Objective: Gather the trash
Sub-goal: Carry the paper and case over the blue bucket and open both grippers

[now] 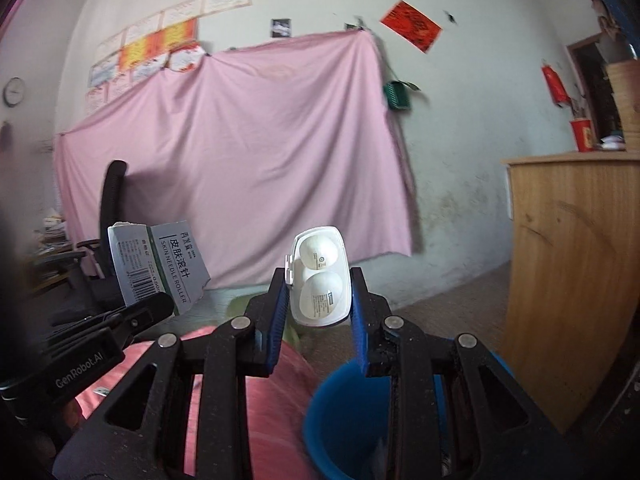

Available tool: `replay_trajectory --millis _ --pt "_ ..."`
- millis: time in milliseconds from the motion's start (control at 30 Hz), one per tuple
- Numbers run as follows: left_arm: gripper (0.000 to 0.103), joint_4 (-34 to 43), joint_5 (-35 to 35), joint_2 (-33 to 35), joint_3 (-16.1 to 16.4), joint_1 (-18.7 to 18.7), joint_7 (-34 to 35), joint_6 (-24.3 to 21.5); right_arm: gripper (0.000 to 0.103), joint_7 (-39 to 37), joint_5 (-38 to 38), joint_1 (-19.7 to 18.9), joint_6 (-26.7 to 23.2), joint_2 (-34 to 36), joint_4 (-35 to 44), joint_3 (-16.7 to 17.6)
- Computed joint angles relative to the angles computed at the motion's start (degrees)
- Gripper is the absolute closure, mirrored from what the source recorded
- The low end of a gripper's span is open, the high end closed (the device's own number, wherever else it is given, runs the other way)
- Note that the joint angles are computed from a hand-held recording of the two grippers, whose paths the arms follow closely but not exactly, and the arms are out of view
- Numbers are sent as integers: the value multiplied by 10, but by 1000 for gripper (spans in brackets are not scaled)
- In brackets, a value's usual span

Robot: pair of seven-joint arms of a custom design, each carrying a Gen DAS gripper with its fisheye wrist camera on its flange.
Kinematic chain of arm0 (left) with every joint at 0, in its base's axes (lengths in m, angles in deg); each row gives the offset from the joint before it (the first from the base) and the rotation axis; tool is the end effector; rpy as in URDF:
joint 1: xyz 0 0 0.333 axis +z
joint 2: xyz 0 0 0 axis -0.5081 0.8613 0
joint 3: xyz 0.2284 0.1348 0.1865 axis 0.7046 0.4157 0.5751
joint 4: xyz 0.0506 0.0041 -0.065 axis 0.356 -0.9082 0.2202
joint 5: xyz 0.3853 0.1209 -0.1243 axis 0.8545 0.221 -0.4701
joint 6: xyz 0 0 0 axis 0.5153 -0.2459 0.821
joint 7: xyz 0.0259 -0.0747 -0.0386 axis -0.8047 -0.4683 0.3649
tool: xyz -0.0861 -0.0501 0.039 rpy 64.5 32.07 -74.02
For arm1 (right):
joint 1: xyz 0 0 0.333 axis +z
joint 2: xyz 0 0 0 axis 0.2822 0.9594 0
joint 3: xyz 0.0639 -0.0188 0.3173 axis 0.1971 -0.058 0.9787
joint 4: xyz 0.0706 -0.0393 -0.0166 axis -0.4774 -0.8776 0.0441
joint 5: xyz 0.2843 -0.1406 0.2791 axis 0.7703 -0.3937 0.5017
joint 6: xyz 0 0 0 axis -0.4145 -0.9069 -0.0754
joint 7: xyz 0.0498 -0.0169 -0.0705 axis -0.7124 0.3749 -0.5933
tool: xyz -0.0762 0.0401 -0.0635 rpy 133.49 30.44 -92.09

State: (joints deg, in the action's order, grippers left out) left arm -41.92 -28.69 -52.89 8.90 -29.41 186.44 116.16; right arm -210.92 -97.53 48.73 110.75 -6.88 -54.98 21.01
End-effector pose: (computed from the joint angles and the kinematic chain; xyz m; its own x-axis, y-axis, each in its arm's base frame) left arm 0.6362 -0.0822 0.5517 -0.7920 -0.5875 0.1661 -0.3094 0.1517 -0.9388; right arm 0.5293 0.3816 0.5573 -0.4137 -0.8952 -0.1656 -0.0779 0.2160 -0.9733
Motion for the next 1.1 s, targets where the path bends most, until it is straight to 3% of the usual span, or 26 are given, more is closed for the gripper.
replay_trajectory --millis 100,333,733,1000,1100 --pt "100 10 43 10 -6 -6 -43 -17 58 -12 48 -5 -19 -13 -18 -1" --pt "99 42 148 39 -22 -22 -134 -54 58 15 123 -28 -10 -40 -58 4" --pt "98 88 269 84 -41 -37 -245 -79 58 9 198 -58 37 -51 -90 5" --pt "88 105 308 104 -46 -40 -283 -69 58 12 210 -67 59 -54 -98 2" --pt "78 106 304 107 -47 -37 -288 -63 58 14 211 -70 66 -55 -99 1"
